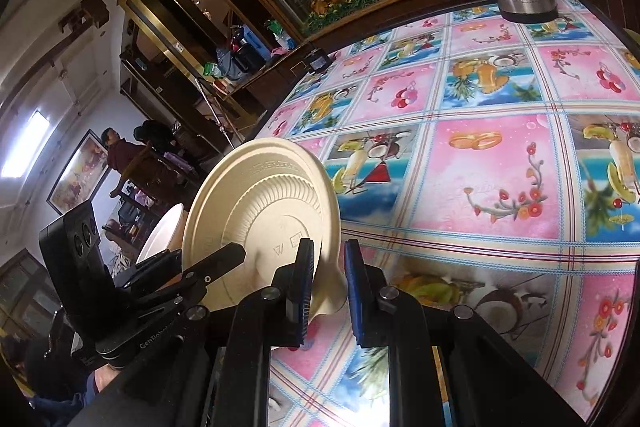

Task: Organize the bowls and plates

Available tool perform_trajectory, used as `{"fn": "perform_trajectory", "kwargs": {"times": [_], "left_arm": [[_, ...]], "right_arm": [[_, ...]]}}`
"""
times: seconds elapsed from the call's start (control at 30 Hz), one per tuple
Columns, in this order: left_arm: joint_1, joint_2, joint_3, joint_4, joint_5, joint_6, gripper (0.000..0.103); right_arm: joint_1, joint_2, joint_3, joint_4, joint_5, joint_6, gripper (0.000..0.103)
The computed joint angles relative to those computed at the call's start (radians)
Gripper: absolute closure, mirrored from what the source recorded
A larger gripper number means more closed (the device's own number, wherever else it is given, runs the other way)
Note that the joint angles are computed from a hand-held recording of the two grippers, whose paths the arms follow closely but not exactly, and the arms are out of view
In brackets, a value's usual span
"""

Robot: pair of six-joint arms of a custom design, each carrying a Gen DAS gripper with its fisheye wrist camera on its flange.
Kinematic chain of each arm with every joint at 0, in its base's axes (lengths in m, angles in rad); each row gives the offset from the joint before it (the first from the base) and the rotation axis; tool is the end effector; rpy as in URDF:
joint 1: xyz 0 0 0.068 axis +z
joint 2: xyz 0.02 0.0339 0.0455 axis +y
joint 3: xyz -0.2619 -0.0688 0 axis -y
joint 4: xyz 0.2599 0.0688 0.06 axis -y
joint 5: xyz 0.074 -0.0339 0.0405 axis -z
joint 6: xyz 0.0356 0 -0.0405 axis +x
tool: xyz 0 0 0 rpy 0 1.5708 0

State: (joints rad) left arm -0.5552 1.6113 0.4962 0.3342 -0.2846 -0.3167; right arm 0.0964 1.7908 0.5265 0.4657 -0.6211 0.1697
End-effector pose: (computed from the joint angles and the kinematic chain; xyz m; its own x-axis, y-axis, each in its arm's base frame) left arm 0.2395 -0.1368 0.0921 -0.6732 0.0658 -0.7365 0.1334 0.9905 -0.0334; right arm 0.2813 0.0480 0.0657 -0.7843 0.0621 -0.6173 -0.3551 0.7710 0.5287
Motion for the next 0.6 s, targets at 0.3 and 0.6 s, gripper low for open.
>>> {"fn": "perform_trajectory", "kwargs": {"times": [0.3, 0.6], "left_arm": [[0.022, -0.137, -0.081, -0.003, -0.009, 0.008, 0.077], [0.07, -0.353, -0.178, -0.057, -0.007, 0.013, 0.077]], "right_arm": [[0.077, -0.093, -0.021, -0.035, 0.063, 0.031, 0.087], [0.187, -0.188, -0.022, -0.079, 0.123, 0.07, 0.087]]}}
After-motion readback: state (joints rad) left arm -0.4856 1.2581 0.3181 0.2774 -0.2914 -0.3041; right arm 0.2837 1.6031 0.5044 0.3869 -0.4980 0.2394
